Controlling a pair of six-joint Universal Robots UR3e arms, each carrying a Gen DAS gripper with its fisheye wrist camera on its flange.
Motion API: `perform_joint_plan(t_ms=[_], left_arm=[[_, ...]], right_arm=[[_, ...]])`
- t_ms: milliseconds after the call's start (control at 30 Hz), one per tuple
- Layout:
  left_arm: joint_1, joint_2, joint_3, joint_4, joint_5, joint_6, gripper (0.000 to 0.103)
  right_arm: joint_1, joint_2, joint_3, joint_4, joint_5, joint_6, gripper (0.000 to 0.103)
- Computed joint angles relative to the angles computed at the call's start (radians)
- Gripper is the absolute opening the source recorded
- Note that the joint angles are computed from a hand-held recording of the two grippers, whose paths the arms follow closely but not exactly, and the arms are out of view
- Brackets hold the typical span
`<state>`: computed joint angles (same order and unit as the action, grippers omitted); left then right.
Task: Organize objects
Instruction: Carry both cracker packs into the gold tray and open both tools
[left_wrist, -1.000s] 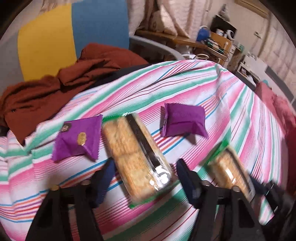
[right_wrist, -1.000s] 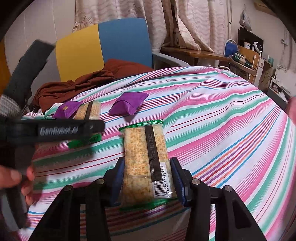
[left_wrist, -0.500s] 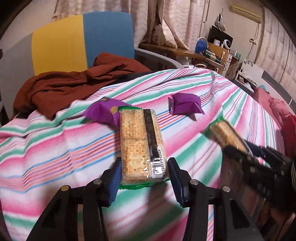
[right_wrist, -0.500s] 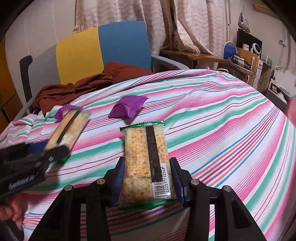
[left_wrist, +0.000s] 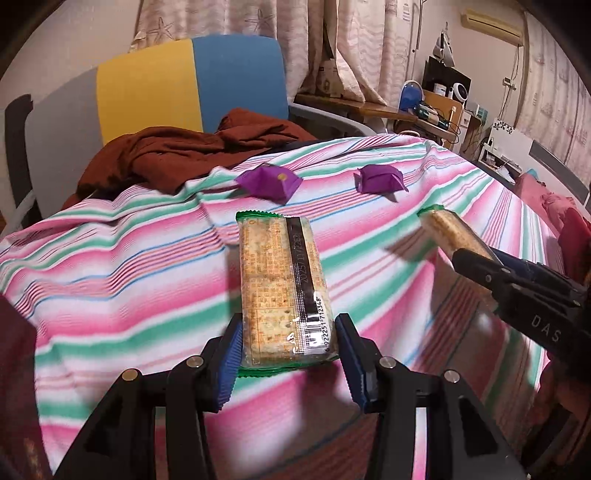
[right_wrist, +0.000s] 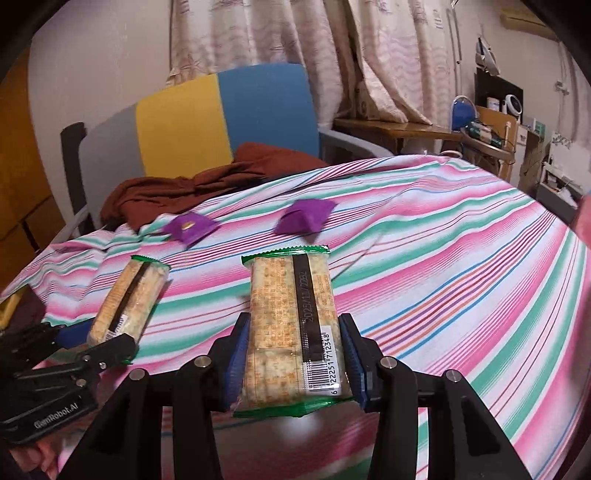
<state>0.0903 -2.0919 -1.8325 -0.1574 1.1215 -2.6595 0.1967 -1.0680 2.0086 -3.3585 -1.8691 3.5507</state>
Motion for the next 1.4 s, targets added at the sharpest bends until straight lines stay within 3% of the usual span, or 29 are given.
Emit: perform_joint_plan(t_ms=[100, 200, 400, 567, 767, 1033, 1233, 1300, 1367, 1400], left_arm=[[0.034, 0.053, -0.081, 0.024, -0.012, 0.035, 0.049], [0.101, 0.133, -0.162, -0.019, -0.098, 0.072, 0.049], [0.25, 0.336, -0.342, -0.114, -0.255, 0.24, 0.049], [0.415, 0.503, -0.41, -0.31, -0.358, 0.366, 0.049], [0.594, 0.589, -0.369, -0.543, -0.436, 0.449, 0.049], [0.775, 0.524, -0.242, -0.675, -0.463, 0.434, 0.049], [0.862, 0.402, -0.114, -0.606, -0.483, 0.328, 0.049], [0.871, 0.346, -0.044, -0.587, -0.469, 0.279, 0.049], [0.885, 0.292, 0.022, -0.576, -0.469, 0.229, 0.049], [0.888, 0.27, 0.047, -0.57, -0.468, 0.208, 0.049]], right_arm=[[0.029, -0.009, 0.011, -0.005, 0.021, 0.055, 0.047], [0.05, -0.018, 0.014, 0.0, 0.048, 0.104, 0.047], [0.144, -0.014, -0.055, 0.059, 0.057, 0.171, 0.047], [0.228, 0.019, -0.183, 0.142, 0.06, 0.163, 0.047], [0.319, 0.118, -0.438, 0.276, 0.099, 0.125, 0.047], [0.415, 0.317, -0.904, 0.513, 0.166, 0.062, 0.047], [0.469, 0.522, -1.348, 0.739, 0.217, 0.018, 0.047], [0.479, 0.543, -1.399, 0.77, 0.206, 0.017, 0.048], [0.485, 0.544, -1.413, 0.819, 0.173, 0.02, 0.078], [0.489, 0.539, -1.406, 0.851, 0.142, 0.026, 0.082]])
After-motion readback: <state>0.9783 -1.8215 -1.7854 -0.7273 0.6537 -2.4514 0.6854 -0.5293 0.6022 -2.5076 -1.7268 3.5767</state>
